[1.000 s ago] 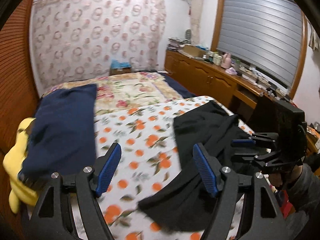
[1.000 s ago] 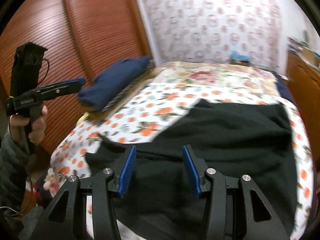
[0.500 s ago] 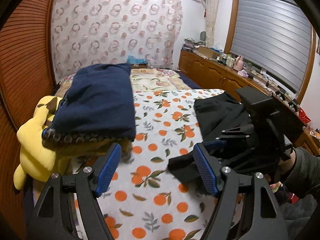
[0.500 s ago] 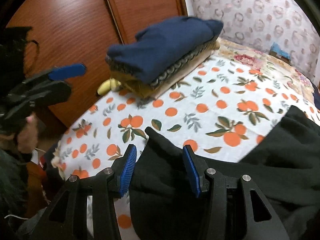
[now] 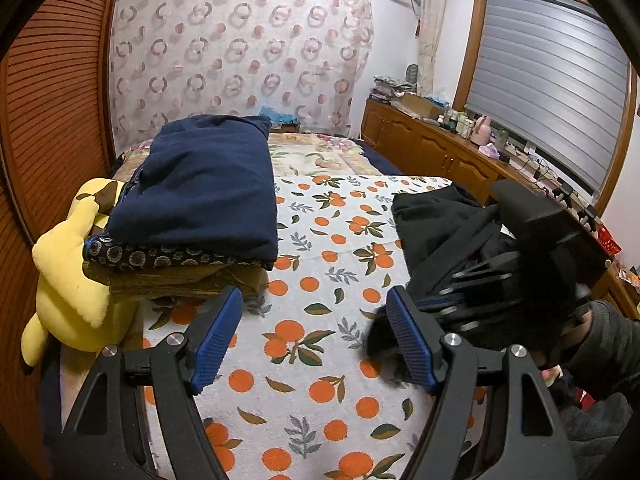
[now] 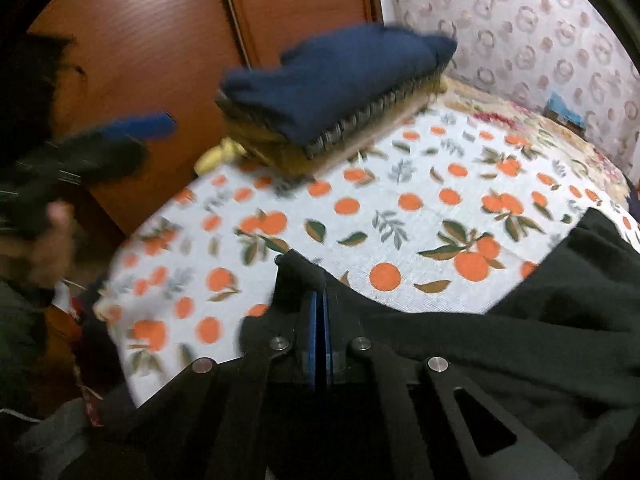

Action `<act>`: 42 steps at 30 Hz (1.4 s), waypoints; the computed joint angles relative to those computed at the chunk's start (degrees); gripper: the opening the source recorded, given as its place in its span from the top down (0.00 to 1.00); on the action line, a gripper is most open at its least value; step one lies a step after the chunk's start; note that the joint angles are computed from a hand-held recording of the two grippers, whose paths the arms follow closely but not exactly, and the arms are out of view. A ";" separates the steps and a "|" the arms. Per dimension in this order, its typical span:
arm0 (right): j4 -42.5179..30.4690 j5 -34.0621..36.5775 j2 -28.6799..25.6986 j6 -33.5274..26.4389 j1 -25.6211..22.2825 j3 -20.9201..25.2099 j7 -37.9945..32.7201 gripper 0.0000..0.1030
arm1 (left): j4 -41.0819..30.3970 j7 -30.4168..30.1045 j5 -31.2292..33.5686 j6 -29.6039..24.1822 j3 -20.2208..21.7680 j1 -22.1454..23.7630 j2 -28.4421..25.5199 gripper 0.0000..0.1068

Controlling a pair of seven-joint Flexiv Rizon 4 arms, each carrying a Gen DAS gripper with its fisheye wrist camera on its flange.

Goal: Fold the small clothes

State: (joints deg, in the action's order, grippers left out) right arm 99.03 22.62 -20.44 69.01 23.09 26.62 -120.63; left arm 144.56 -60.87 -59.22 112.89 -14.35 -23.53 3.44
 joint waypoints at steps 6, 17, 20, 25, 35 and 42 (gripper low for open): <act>2.33 23.62 11.52 -3.49 -14.18 5.55 -17.44 0.98 | -2.18 -6.82 9.84 -2.44 2.77 0.46 -1.73 0.30; 15.75 39.32 33.40 -6.72 -20.58 -8.35 -25.66 0.98 | -12.96 -14.43 24.53 -6.95 9.80 -5.00 -9.76 0.30; 19.37 39.22 35.34 -5.51 -19.76 -10.19 -24.42 0.98 | -16.52 -13.89 24.60 -8.70 14.67 -10.36 -12.41 0.30; 24.49 27.11 31.57 3.08 -19.45 -5.69 -11.20 0.98 | -21.04 -15.49 27.59 -11.90 19.89 -14.93 -15.52 0.30; 27.15 21.18 33.17 5.81 -14.72 -10.80 -4.80 0.98 | -26.28 -21.68 35.37 -15.56 25.02 -18.49 -18.46 0.30; 29.29 18.57 33.69 10.83 -10.63 -13.56 -2.88 0.81 | -28.72 -25.36 39.87 -17.42 24.12 -15.90 -20.21 0.30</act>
